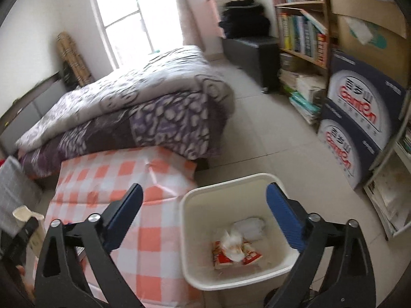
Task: Collect trash
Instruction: 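Carry both items to the bin while the right tool drops the tissue inside, then release the white paper cup into the bin with the left tool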
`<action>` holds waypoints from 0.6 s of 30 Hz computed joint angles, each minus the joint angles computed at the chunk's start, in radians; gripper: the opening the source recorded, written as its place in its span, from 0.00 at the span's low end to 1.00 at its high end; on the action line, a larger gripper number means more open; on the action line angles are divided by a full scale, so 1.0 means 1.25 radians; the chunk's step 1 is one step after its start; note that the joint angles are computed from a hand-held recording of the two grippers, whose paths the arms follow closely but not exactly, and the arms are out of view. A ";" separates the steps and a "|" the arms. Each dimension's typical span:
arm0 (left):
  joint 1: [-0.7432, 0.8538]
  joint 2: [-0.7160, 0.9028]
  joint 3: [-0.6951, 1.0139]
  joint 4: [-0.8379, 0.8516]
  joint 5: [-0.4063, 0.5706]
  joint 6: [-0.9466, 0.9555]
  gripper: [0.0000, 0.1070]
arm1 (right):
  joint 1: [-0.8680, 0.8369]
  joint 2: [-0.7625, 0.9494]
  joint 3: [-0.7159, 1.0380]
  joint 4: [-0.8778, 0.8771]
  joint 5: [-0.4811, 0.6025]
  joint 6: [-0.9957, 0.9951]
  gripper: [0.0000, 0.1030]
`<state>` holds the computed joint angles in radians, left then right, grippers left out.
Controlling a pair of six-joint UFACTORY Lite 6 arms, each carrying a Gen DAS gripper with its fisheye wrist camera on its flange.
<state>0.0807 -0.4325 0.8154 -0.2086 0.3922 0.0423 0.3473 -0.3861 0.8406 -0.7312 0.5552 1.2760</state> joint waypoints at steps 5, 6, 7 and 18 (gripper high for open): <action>-0.114 0.034 0.001 0.115 -0.022 -0.159 0.71 | -0.120 -0.050 -0.034 0.111 -0.024 -0.141 0.93; -0.133 0.039 0.001 0.135 -0.024 -0.186 0.71 | -0.142 -0.059 -0.039 0.126 -0.026 -0.169 0.93; -0.162 0.049 0.003 0.166 -0.028 -0.228 0.71 | -0.157 -0.067 -0.044 0.130 -0.027 -0.185 0.93; -0.470 0.198 0.047 0.558 -0.056 -0.695 0.72 | -0.380 -0.148 -0.095 0.298 -0.069 -0.471 0.93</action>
